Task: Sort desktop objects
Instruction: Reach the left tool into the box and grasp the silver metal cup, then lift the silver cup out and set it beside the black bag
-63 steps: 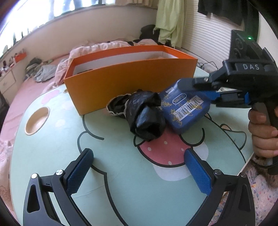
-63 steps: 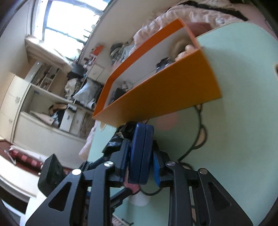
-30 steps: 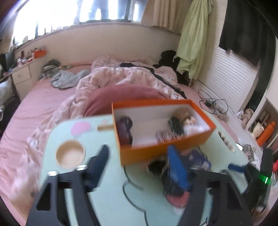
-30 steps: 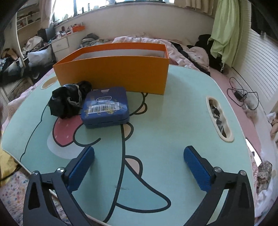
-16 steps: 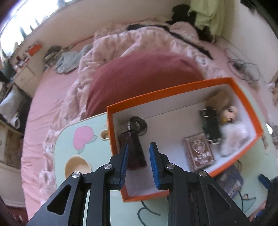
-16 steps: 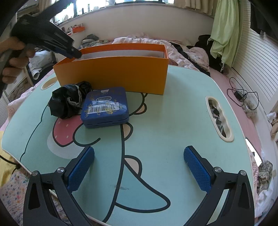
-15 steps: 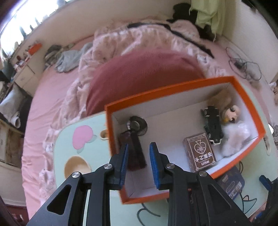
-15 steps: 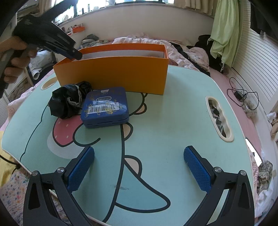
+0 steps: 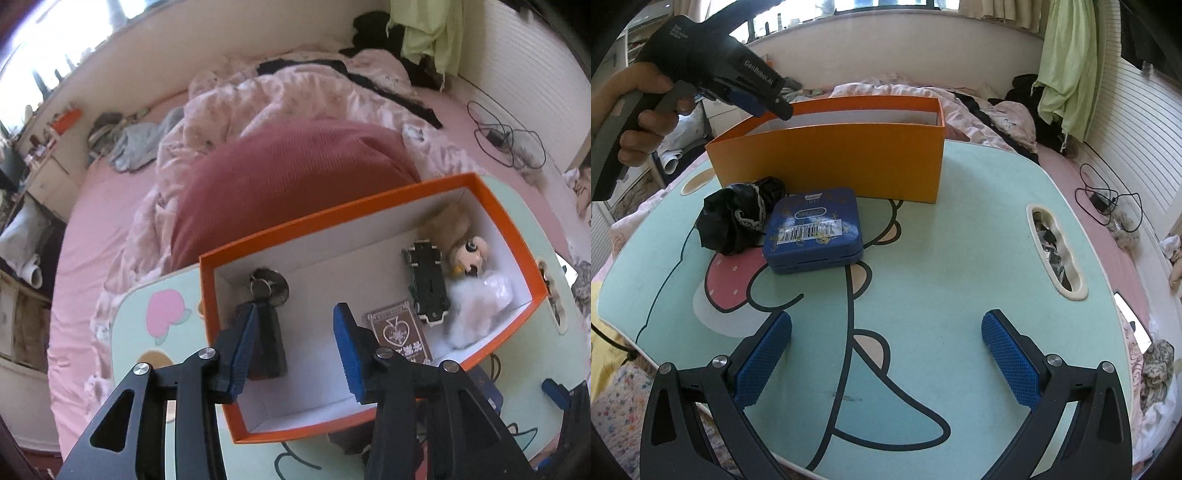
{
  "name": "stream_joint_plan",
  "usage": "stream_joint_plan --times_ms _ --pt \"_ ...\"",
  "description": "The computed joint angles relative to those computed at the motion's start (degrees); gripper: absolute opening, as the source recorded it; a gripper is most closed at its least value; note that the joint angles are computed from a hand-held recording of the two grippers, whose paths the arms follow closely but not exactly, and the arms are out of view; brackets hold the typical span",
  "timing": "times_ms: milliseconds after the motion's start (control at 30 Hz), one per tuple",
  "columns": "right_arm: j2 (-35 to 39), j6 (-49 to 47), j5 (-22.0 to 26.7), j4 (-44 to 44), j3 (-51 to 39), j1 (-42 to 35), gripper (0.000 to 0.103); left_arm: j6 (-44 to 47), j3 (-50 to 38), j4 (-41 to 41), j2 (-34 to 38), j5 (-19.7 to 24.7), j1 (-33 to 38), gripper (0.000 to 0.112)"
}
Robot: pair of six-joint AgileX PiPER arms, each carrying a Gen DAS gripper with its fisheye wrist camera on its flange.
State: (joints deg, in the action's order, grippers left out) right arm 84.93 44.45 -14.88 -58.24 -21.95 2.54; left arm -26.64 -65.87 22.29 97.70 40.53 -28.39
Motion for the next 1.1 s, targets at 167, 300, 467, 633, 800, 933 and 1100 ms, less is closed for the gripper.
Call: stream_joint_plan --times_ms 167,300,467,633,800,933,1100 --pt "-0.1 -0.2 -0.3 0.5 0.2 0.2 0.102 -2.5 -4.6 3.9 4.9 2.2 -0.2 0.041" --pt "-0.2 1.1 -0.6 -0.5 0.1 0.2 0.102 -1.8 -12.7 3.8 12.6 7.1 0.7 0.040" --pt "-0.3 1.7 -0.9 -1.0 0.2 0.2 0.102 -3.1 -18.6 6.7 19.5 11.6 0.0 0.040" --pt "-0.1 3.2 -1.6 -2.8 -0.1 -0.5 0.102 -4.8 -19.5 8.4 20.6 11.2 -0.6 0.034" --pt "-0.1 2.5 -1.7 -2.2 0.1 -0.5 0.102 -3.5 -16.7 6.8 18.2 8.3 0.1 0.027" --pt "-0.2 2.3 -1.8 -2.2 0.2 -0.7 0.102 -2.3 -12.2 3.8 13.7 2.9 1.2 0.027" --pt "-0.1 1.1 -1.8 -1.1 0.3 -0.6 0.102 2.7 0.9 -4.8 -2.2 -7.9 1.8 0.027"
